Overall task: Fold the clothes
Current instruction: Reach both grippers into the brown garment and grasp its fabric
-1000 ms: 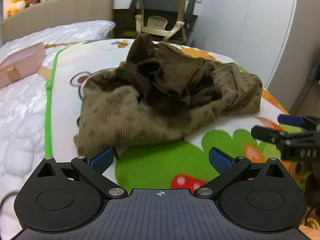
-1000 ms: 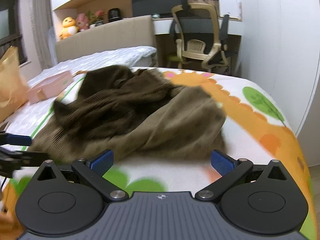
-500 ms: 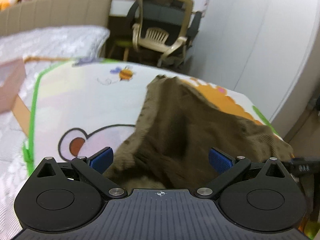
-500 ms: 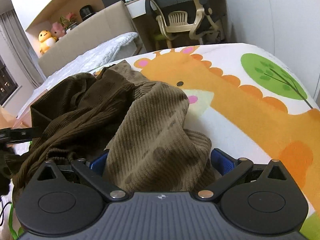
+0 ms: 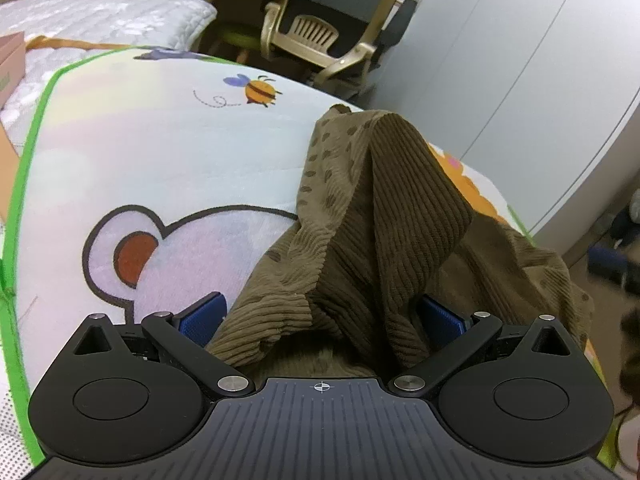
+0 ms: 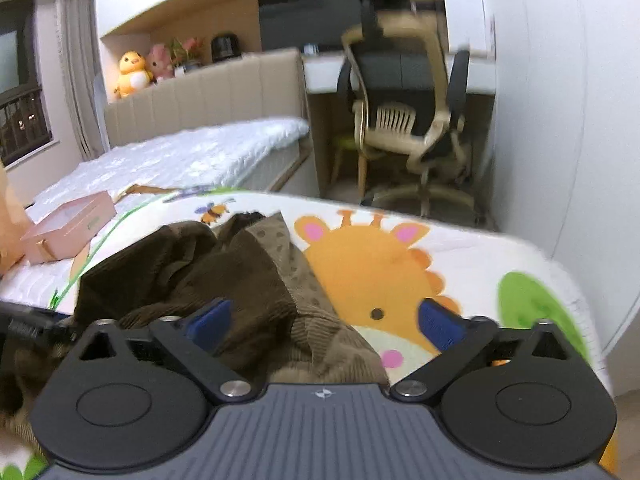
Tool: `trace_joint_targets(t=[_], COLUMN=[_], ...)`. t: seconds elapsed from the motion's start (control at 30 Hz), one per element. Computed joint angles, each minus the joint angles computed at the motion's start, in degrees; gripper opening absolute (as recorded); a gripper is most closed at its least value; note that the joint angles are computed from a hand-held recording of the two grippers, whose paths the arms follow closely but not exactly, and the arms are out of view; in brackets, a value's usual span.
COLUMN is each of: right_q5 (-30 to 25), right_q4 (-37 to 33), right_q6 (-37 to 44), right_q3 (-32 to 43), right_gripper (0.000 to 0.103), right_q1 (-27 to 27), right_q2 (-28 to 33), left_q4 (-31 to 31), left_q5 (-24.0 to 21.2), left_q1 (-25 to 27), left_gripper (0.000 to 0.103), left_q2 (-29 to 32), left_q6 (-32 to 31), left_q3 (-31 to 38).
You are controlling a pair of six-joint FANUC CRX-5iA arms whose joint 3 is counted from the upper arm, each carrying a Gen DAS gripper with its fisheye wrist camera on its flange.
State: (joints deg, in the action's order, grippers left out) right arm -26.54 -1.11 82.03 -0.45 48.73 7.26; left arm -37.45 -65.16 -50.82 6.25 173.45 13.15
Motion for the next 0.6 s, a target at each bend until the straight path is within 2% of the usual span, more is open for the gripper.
trace_joint_targets(t=[0.07, 0.1, 0.13, 0.17, 0.3, 0.33, 0.43, 0.53, 0.6], right_q5=[-4.5, -4.8, -5.0, -5.2, -2.2, -2.0, -1.3, -4.5, -6.1], right_q4=[-2.2, -2.1, -1.9, -1.7, -6.8, -6.3, -2.5, -4.7, -5.7], right_q6=[0.8, 0.3, -0.2, -0.8, 3.9, 4.6, 6.0, 8.3, 9.5], right_q3=[5.6, 6.0, 6.2, 6.6, 3.0, 1.5, -4.1, -7.6, -11.4], right_gripper=[0.071, 0.066, 0.055, 0.053, 0.049, 0.048, 0.047, 0.046, 0.046], right_q1=[-0.7, -0.8, -0.8, -0.9, -1.3, -0.9, 0.7, 0.3, 0.0], right_q2=[5.1, 6.3, 7.4, 8.6, 6.5, 5.4, 1.2, -3.6, -8.3], left_q4=[0.2, 0.3, 0.4, -0.1, -4.8, -5.9, -6.9, -5.3, -3.1], left_q5=[-1.7, -2.4, -3.1, -3.7, -7.8, -9.5, -12.5, -13.1, -12.3], left_q1=[-0.1, -0.2, -0.2, -0.5, -3.6, -4.5, -6.3, -7.4, -8.4], left_gripper=[0.103, 0.103, 0.103, 0.103, 0.103, 0.1, 0.081, 0.065, 0.065], left_q2=[1.1, 1.6, 2.0, 2.3, 4.4, 5.3, 7.4, 7.9, 8.1], left_q6=[-1.1, -1.6, -2.1, -1.6, 3.2, 3.5, 1.5, 1.5, 2.1], left_q3=[1.5, 2.2, 2.9, 3.3, 5.7, 6.8, 9.6, 11.1, 11.7])
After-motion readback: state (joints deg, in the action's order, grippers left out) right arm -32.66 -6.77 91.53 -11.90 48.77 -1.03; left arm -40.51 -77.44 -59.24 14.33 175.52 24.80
